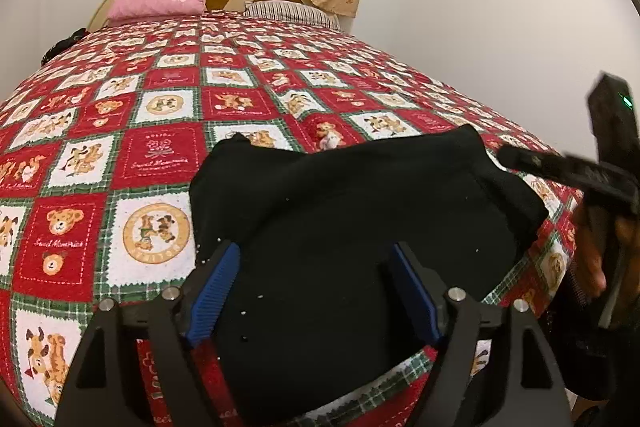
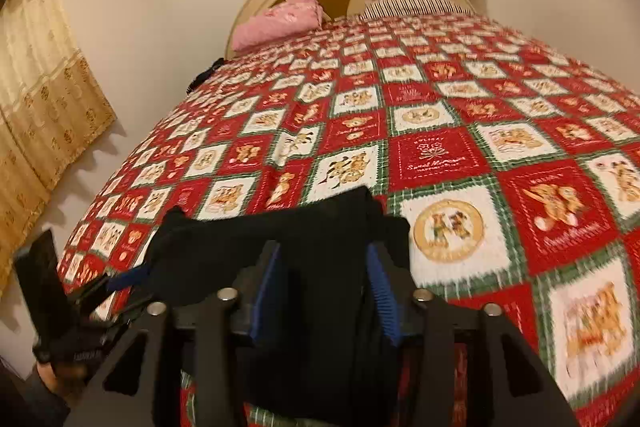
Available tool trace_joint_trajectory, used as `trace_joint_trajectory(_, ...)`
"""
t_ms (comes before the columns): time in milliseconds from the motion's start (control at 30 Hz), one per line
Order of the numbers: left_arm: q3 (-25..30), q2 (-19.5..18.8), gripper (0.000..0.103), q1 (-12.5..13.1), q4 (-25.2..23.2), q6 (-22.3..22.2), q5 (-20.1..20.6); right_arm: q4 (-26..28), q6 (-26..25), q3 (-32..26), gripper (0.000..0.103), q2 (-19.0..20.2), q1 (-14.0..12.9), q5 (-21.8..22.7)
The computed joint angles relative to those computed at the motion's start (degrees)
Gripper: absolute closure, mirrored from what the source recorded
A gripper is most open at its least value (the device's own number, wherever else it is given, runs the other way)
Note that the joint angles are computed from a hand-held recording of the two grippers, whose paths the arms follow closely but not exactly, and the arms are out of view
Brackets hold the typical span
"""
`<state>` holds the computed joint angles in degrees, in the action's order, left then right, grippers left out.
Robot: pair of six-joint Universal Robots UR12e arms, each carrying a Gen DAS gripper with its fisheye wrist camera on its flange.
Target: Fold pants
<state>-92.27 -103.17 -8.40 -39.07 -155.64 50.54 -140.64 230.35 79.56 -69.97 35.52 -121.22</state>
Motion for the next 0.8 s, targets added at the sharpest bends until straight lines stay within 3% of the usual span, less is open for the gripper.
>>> trace_joint_trajectory(133,0.2,-0.1,0.015,-0.2,-0.5,0.6,0.4,3.5,-1.0,-0.3,0.054,0.0,2.3,-4.0)
trace_joint_trajectory(267,0.3,-0.2,0.013,-0.5,-0.7,0.9,1.0,9.7,1.4,0.2,0.053,0.0,3.0,-3.5)
trace_joint_trajectory(333,0.3,-0.2,0.012,-0.6,-0.6,1.1,1.3,9.0,2.9,1.5,0.04,-0.5,2.9,-3.6)
trace_joint_trajectory(433,0.4,-0.2,0.011,-0.7,-0.8,1.4,1.7,4.0,5.9,4.6,0.04,-2.1,1.9,0.2)
trace_joint_trajectory(533,0.5,-0.2,0.011,-0.7,-1.0,1.4,1.8,5.8,5.7,3.9,0.04,-2.1,2.3,-0.3)
trace_joint_trajectory(633,0.4,0.1,0.011,-0.5,-0.8,1.0,1.5,8.5,5.8,2.5,0.04,-1.9,3.2,-3.4)
trace_joint_trajectory(700,0.2,0.3,0.01,-0.2,-0.2,0.3,1.4,11.5,6.2,0.8,0.04,-1.4,4.3,-8.3)
trace_joint_trajectory(800,-0.1,0.4,0.005,0.0,1.8,-1.0,2.4,11.5,4.3,-0.9,0.04,-0.9,5.1,-12.3)
